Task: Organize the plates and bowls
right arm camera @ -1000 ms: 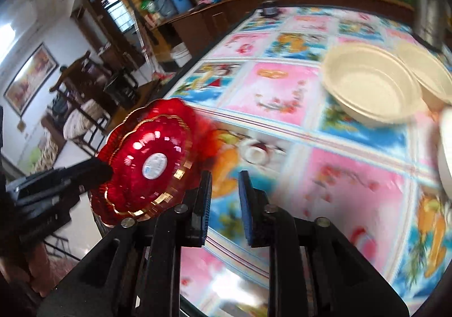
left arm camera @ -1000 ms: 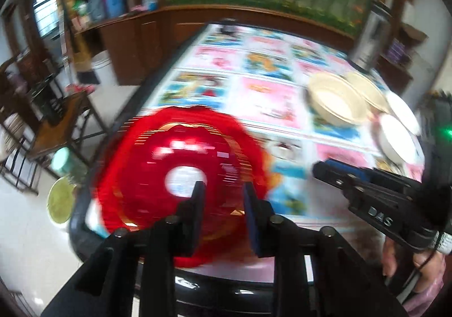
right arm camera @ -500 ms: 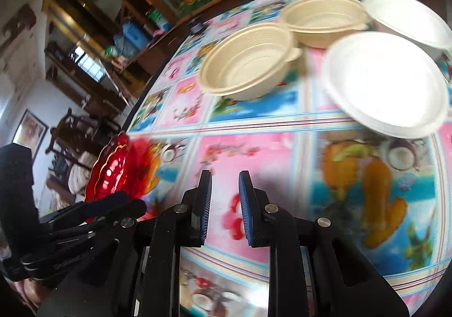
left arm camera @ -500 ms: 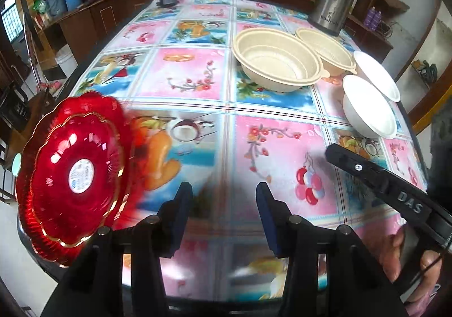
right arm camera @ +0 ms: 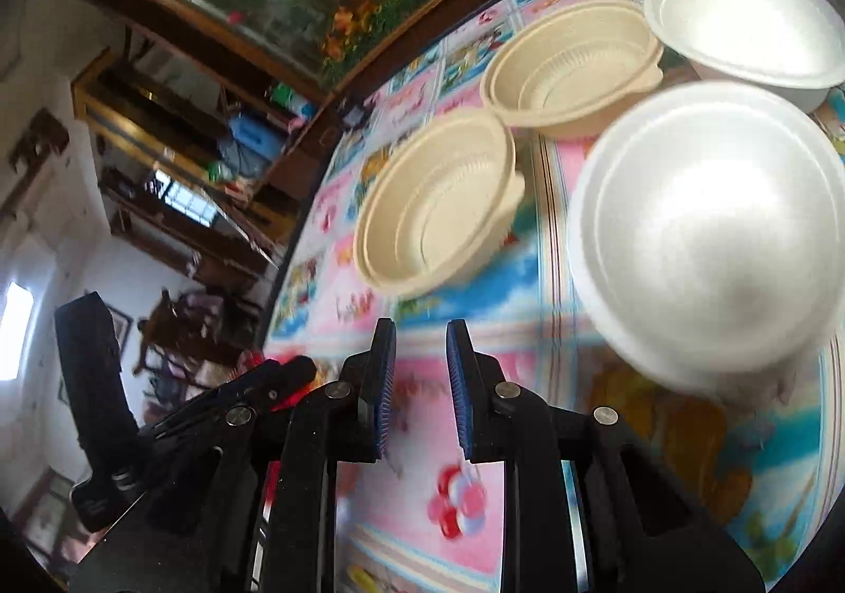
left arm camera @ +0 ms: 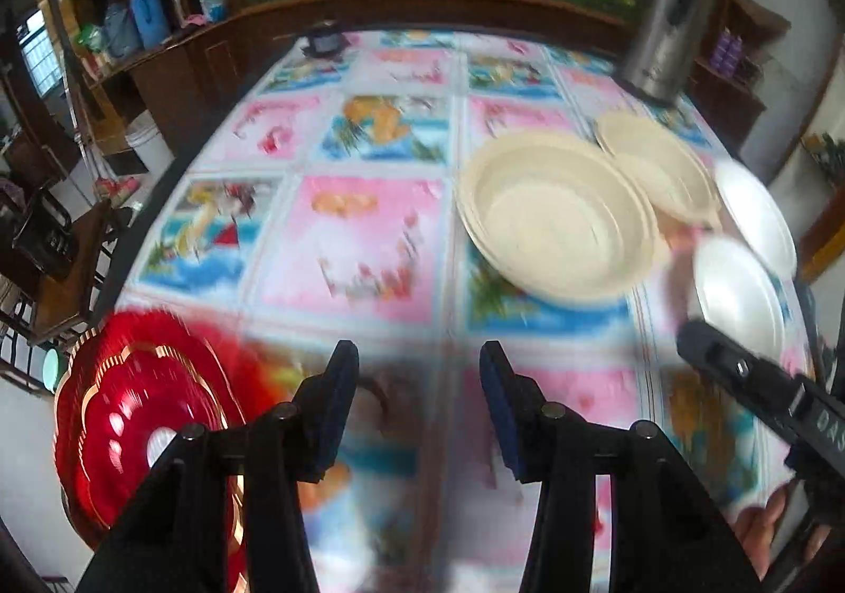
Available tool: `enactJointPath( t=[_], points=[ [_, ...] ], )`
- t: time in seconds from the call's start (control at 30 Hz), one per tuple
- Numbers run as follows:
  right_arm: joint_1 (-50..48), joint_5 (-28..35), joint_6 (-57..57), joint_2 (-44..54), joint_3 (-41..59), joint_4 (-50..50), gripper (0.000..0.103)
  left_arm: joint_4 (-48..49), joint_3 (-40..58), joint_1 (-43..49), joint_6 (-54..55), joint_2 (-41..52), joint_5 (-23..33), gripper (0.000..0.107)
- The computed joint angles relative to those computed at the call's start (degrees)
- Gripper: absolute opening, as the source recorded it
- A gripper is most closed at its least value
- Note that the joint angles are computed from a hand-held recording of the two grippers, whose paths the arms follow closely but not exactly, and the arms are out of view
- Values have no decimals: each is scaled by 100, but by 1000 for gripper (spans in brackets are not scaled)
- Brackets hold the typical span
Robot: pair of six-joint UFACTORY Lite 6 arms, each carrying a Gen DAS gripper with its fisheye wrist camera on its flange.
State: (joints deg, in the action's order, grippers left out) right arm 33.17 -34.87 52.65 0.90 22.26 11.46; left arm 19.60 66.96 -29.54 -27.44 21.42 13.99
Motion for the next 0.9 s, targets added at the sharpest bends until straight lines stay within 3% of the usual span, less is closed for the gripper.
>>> enactJointPath(
  t=[0.13,0.23,0.47,0.63,0.77,0.9],
  points=[
    [-537,-231,799,321,243,-893,30,-1530,1001,391,1379,574,269,53],
    [-795,-422,1307,720,532,-1338,30,-2381,1781,546,2143,1055,588,56],
    [-769,-295,1227,985,686,-994,30,-3074,3333,696,2713,2207,1473,60],
    [-775,-366,1022,971,637,-768,30,-3815,3839,768,3168,2647,1819,60],
    [-827,-441,1095,1072,652,-877,30,-3666,4185,672,2919,2926,2015,61],
    [-835,-491,996,1010,565,-784,30,-4128,4620,747,3107,3252,2348,61]
  ],
)
